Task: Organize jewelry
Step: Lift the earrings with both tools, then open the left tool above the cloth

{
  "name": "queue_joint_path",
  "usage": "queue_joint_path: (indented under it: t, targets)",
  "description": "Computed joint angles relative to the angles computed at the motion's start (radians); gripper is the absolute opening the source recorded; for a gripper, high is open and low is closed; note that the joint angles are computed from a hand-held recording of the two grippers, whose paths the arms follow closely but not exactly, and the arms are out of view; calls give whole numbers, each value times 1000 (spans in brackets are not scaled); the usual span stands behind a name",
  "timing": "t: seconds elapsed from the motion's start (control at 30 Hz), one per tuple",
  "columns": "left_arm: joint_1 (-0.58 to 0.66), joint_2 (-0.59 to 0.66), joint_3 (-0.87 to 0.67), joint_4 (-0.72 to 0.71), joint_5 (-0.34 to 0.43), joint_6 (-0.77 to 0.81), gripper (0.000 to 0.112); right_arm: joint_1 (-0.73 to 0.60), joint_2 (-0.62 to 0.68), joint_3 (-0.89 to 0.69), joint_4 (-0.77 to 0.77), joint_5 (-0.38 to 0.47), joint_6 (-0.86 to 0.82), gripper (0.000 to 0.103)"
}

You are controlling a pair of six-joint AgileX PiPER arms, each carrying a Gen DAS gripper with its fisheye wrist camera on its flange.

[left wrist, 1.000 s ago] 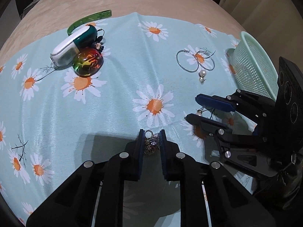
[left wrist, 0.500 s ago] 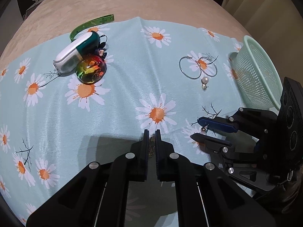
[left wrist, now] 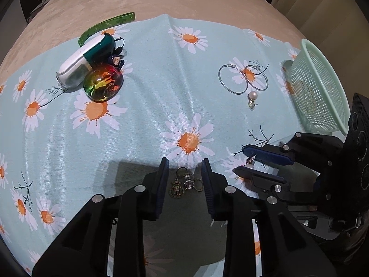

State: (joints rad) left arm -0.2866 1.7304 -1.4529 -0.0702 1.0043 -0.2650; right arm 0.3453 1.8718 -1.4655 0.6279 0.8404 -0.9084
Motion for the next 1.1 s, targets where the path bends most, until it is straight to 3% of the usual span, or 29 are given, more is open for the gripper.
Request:
queue_joint_path:
  t: [0.03, 0.33, 0.4, 1.1]
  targets:
    - [-3, 6, -5, 4, 4, -5, 9, -2, 1, -1, 4, 2, -1, 20]
    - [19, -68, 42, -12, -11, -4, 7, -10, -13, 10, 25, 12, -4, 20]
    - [11, -93, 37, 11, -1, -16, 7, -32, -13, 4, 63, 58, -24, 20]
    - [-147, -225, -17, 177, 119, -153, 8, -96, -247, 144, 95, 80, -109, 20]
